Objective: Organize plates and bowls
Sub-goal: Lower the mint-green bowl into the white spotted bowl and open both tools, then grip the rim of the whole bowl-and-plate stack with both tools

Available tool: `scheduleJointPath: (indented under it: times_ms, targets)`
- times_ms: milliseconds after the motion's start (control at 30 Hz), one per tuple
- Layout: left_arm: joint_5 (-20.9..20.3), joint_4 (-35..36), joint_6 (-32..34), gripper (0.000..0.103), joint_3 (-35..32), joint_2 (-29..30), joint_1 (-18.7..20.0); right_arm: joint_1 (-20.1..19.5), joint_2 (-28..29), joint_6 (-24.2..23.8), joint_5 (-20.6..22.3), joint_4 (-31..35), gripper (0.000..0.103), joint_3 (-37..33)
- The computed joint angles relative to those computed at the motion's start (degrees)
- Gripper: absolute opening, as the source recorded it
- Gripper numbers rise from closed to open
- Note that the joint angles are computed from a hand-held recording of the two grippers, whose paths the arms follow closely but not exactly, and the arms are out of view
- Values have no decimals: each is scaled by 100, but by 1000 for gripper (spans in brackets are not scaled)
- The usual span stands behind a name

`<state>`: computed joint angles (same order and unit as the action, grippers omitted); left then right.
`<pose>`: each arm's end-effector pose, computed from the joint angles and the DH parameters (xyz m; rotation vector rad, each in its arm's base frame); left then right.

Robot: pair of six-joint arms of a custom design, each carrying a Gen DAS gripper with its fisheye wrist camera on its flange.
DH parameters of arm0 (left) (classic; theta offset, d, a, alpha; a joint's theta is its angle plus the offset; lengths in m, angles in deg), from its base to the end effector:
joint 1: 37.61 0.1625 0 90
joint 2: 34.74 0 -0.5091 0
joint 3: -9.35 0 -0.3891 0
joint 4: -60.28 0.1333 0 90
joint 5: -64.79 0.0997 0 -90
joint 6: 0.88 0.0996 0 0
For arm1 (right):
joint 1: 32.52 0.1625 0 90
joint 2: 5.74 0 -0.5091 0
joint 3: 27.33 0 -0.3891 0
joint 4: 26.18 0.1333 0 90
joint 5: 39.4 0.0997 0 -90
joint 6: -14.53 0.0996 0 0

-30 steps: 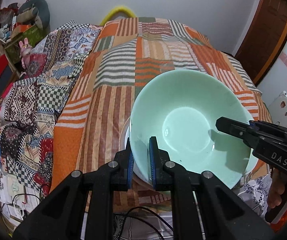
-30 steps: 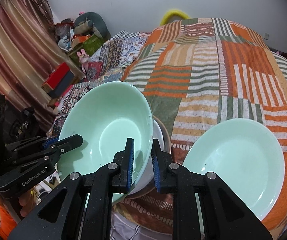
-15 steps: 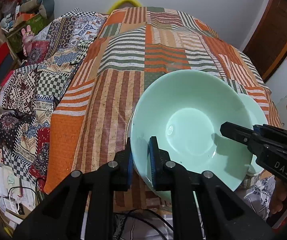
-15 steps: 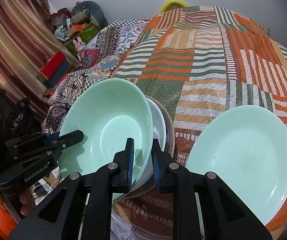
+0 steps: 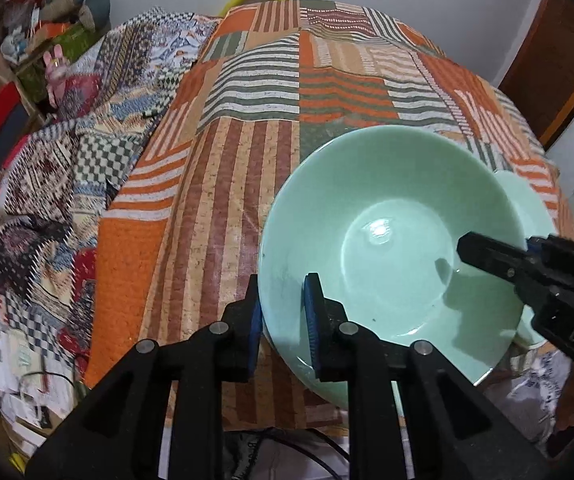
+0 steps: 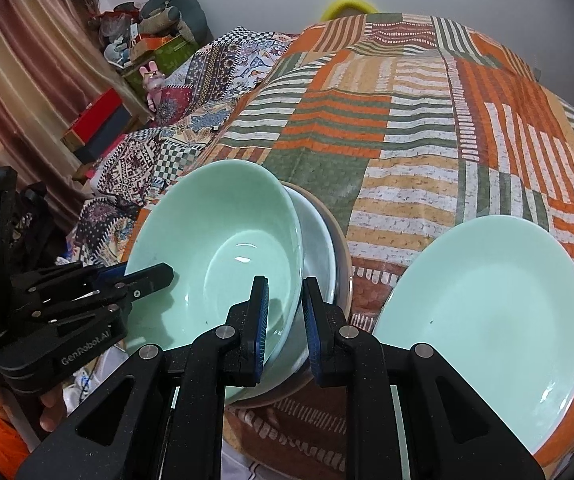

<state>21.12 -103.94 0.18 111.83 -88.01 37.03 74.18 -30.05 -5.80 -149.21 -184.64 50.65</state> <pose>0.0184 -0.7083 0.2558 0.1133 2.3256 -0.6335 0.3295 -0.7518 -0.0065 0.8197 -2.6454 0.3439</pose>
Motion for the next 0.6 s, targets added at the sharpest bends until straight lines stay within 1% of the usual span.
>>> scheduleJointPath:
  times_ms: [133,267,367,467,500,533,600]
  targets:
    - [181,-131,178,19,25,67,-30,-3,8,-14,-19,11,19,-20]
    - [138,-48,148,19,-9,35,-14,21,26,-31,-97,147,19,-102]
    - [65,-222,261,19,32,-38,-49,52,9,-152,-114,88,22,-108]
    - [47,-456,365,23,109,-108,-123,90,-5,-305,-155,-67,28,-90]
    - [21,-518,391,24,131,-144,-146,100,-15,-366,-189,-200,36,-47]
    - [-20,-582,414,27,156,-182,-163,110,-33,-439,-205,-365,41,8]
    - [-77,-709,439,34,207,-241,-185,113,-86,-500,-198,-456,42,68]
